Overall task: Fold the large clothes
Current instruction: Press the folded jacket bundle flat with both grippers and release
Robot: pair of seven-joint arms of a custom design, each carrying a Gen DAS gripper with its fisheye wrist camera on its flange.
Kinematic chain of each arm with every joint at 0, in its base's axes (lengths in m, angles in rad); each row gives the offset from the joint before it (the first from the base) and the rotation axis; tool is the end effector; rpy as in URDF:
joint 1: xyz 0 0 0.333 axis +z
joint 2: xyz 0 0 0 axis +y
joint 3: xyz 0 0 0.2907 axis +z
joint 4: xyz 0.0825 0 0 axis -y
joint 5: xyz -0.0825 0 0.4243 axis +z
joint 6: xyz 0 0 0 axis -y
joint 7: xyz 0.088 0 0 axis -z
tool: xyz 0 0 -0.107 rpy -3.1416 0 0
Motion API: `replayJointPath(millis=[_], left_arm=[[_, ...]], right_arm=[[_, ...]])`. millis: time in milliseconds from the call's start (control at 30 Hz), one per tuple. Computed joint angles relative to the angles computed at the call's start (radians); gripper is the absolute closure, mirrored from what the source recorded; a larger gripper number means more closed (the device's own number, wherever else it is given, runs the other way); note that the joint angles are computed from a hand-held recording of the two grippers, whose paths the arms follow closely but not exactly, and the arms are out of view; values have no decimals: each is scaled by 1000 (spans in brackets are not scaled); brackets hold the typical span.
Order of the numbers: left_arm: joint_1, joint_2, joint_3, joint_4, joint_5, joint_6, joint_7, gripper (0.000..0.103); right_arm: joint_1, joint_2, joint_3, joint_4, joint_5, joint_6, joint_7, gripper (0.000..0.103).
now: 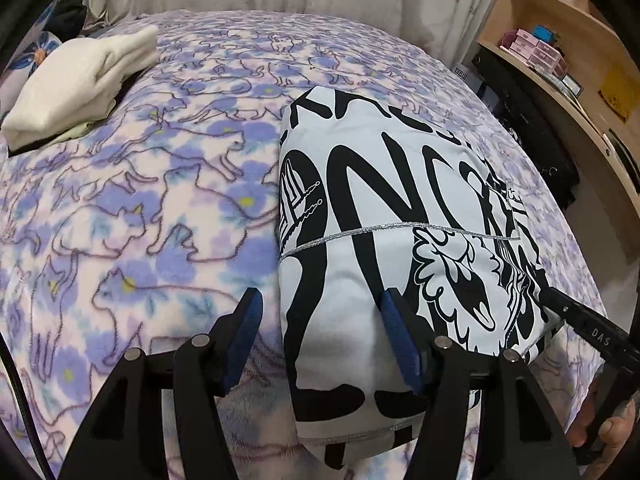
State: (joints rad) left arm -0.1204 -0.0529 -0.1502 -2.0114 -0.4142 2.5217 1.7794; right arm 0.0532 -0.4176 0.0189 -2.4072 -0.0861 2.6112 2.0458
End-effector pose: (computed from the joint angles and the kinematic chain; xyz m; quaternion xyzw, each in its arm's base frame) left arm 0.6004 -0.1638 0.4990 -0.5966 0.7384 -0.3062 0.0717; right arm 0.5110 0.0392 0.4991 -0.5486 0.7775 -0.1809 0.2486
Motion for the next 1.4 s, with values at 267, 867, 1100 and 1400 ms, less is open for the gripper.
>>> replayJointPath(millis=[267,867,1100,1400], left_arm=[[0,-20,3,2,22,-40,-23,43],[-15,-145,44,-51,-113,-115,57,20],[-22,-192,60,-75,-139,-127,77,11],[-32,-194,57,-72,-103,-73,76,1]], right_arm=[[6,-30,-6,-14,37,-10,12,87],[22,-144,1,-72,86,-77,55,49],[28,-181,0,-95,96,-113,59,45],[26,-183,-13,-68,91,-139,24,44]])
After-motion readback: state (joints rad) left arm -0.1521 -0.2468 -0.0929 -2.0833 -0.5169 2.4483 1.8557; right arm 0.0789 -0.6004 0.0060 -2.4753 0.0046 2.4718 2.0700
